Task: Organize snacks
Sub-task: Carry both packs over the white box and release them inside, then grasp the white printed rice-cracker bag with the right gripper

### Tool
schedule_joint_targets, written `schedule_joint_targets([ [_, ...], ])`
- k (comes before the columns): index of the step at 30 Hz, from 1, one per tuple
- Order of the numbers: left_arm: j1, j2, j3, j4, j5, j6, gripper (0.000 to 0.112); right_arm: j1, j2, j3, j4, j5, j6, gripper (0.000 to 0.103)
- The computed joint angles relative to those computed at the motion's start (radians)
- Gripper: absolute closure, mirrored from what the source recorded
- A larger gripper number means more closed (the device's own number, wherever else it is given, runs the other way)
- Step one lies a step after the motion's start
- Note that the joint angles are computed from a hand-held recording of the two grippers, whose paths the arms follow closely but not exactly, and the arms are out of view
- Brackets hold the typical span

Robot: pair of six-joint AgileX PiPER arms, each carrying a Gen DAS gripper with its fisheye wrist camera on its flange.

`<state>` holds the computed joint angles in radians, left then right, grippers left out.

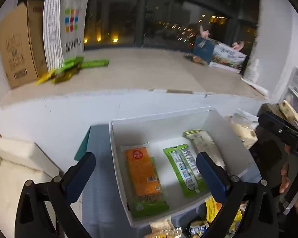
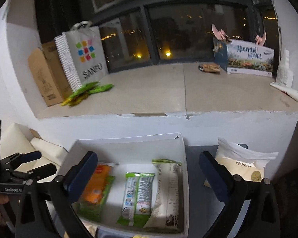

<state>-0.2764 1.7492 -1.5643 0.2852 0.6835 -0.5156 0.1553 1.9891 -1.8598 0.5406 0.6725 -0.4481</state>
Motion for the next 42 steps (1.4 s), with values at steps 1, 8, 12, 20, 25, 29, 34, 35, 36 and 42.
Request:
schedule_joint_targets([
  [1, -0.013, -0.038, 0.037, 0.024, -0.013, -0.018, 0.009, -0.007, -0.053, 0.071, 0.060, -0.025, -0.067, 0.000],
  [8, -0.136, -0.317, 0.350, 0.216, -0.125, -0.250, 0.009, -0.091, -0.365, 0.491, 0.418, -0.074, -0.496, 0.000],
  [12, -0.260, -0.458, 0.510, 0.371, -0.125, -0.440, 0.009, -0.166, -0.512, 0.683, 0.535, -0.019, -0.644, 0.000],
  [20, -0.650, -0.621, 0.765, 0.753, 0.075, -0.995, 0.009, -0.404, -0.798, 1.052, 0.593, 0.091, -0.793, 0.000],
  [25, -0.872, -0.610, 0.845, 0.854, 0.214, -1.219, 0.009, -0.611, -0.903, 1.239, 0.609, 0.199, -0.914, 0.000],
  [29, -0.954, -0.591, 0.866, 0.851, 0.286, -1.262, 0.009, -0.714, -0.896, 1.301, 0.602, 0.266, -0.964, 0.000],
  [34, -0.957, -0.614, 0.897, 0.843, 0.279, -1.291, 0.009, -0.702, -0.833, 1.295, 0.591, 0.253, -0.964, 0.000],
  [35, -0.955, -0.620, 0.903, 0.843, 0.277, -1.294, 0.009, -0.691, -0.824, 1.297, 0.601, 0.246, -0.969, 0.000],
  [36, -0.961, -0.625, 0.908, 0.843, 0.280, -1.298, 0.009, -0.676, -0.803, 1.292, 0.608, 0.233, -0.971, 0.000],
  [42, -0.990, -0.628, 0.921, 0.836, 0.302, -1.299, 0.009, -0.464, -0.642, 1.217, 0.545, 0.029, -0.840, 0.000],
])
